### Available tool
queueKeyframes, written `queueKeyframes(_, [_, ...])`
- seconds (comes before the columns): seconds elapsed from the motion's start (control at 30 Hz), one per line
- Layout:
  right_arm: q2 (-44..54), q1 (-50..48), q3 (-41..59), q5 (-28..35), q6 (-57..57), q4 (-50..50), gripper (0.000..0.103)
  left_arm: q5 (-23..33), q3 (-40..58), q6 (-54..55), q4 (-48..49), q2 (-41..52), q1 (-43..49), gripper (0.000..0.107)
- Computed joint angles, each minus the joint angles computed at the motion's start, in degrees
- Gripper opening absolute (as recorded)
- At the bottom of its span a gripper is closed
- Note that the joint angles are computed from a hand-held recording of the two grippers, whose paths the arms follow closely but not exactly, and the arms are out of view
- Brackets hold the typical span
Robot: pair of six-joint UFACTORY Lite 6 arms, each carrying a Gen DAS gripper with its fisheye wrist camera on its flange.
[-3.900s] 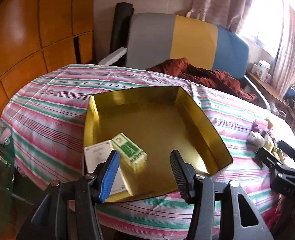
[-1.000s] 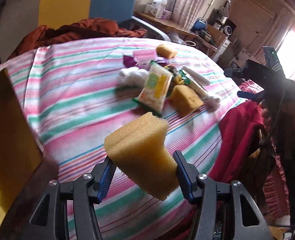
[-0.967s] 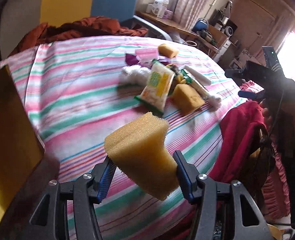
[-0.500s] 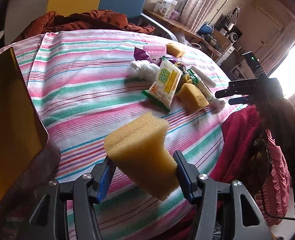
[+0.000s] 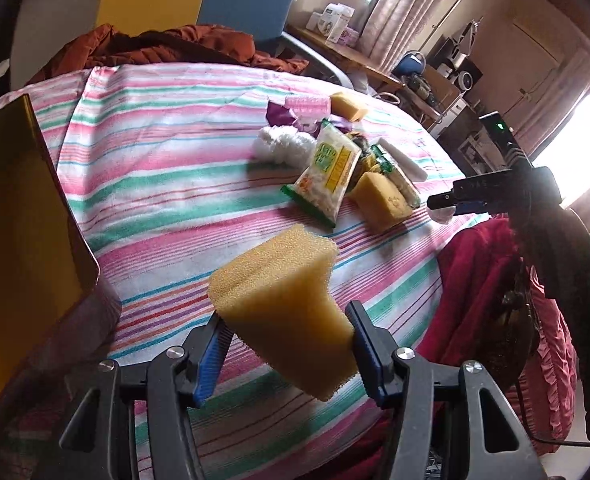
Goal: Organize objects
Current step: 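Carry the yellow sponge with the left gripper while the right gripper grasps the cotton bag, then drop the sponge and cotton bag into the gold tray, opening both grippers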
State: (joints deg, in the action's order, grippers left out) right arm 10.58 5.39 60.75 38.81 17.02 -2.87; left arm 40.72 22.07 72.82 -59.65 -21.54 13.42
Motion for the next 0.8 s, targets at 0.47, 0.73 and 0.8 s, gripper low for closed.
queueKeyframes(0.47, [-9.51,23.96,6.76,-7.68,7.78,-0.44,0.055,18.43,4.77,1.84,4.74,-9.35,26.92,0.057])
queueKeyframes(0.73, [14.70,41.52,32.57,-10.19,8.09,3.56,0.055,23.34,20.49,9.71,5.05,6.75,52.09,0.057])
queueKeyframes(0.8, [20.86,43.36,39.62,-9.63,5.70,6.42,0.055,20.89,25.09,10.19,4.86,12.02,54.05,0.057])
